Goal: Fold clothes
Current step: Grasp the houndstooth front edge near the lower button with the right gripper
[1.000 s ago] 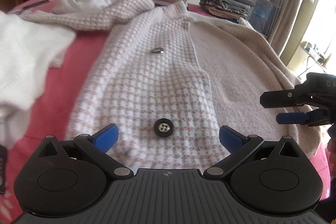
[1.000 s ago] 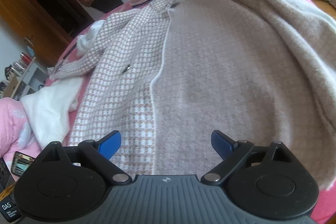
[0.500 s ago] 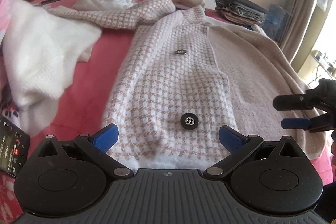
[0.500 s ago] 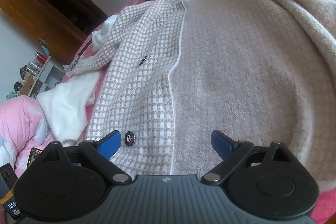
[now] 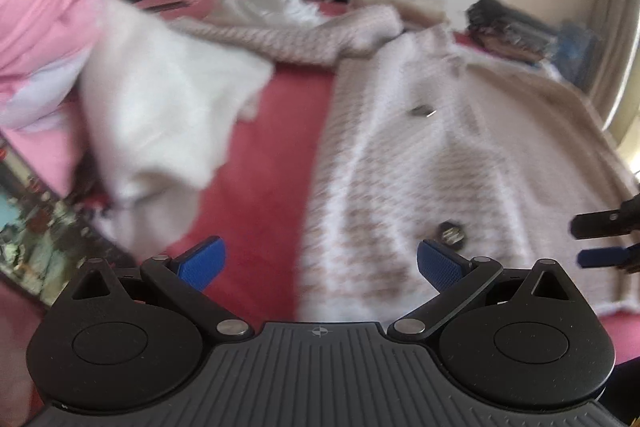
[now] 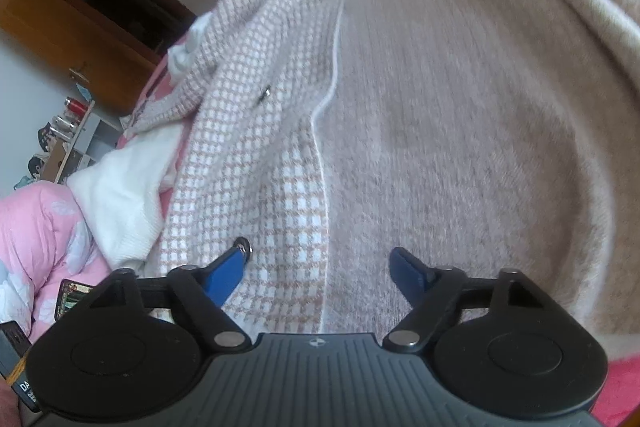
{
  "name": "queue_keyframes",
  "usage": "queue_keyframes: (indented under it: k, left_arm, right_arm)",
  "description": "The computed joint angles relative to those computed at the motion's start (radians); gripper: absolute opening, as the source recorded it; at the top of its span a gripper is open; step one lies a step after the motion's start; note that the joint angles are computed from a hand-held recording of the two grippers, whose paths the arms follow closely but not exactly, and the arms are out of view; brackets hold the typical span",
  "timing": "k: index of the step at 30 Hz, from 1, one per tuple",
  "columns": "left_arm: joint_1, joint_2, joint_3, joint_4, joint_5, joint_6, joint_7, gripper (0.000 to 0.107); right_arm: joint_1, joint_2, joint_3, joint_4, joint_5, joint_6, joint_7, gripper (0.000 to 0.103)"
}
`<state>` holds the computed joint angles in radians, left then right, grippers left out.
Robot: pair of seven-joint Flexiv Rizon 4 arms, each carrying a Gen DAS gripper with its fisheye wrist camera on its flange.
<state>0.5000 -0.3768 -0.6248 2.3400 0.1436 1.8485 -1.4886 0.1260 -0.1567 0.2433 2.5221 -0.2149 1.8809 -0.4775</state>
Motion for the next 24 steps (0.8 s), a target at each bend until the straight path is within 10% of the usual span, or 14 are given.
queue_keyframes:
  k: [11,15,20,24]
  left_arm:
    - [-0.015,-0.029,0.029,-0.014,-0.031,-0.031,0.011,0.076]
    - [0.060,-0.048,-0.056,0.001,-0.018,-0.019,0.020,0.073]
    - [0.290,-0.120,-0.295,0.033,0.088,-0.008,0.067,0.086]
    - [0.292,-0.107,-0.302,0.052,0.128,-0.001,0.148,0.088]
  right_arm:
    - [-0.498,-0.187,0.315,-0.069,-0.547,-0.004,0.262,0.053]
    - [-0.580,-0.224,0.379,-0.095,-0.649,-0.050,0.274,0.010]
    - [-0.460,-0.145,0.286,-0.070,-0.540,-0.021,0.186,0.004]
    - [-0.357,-0.070,0.166,-0.039,-0.459,0.018,0.161,0.003]
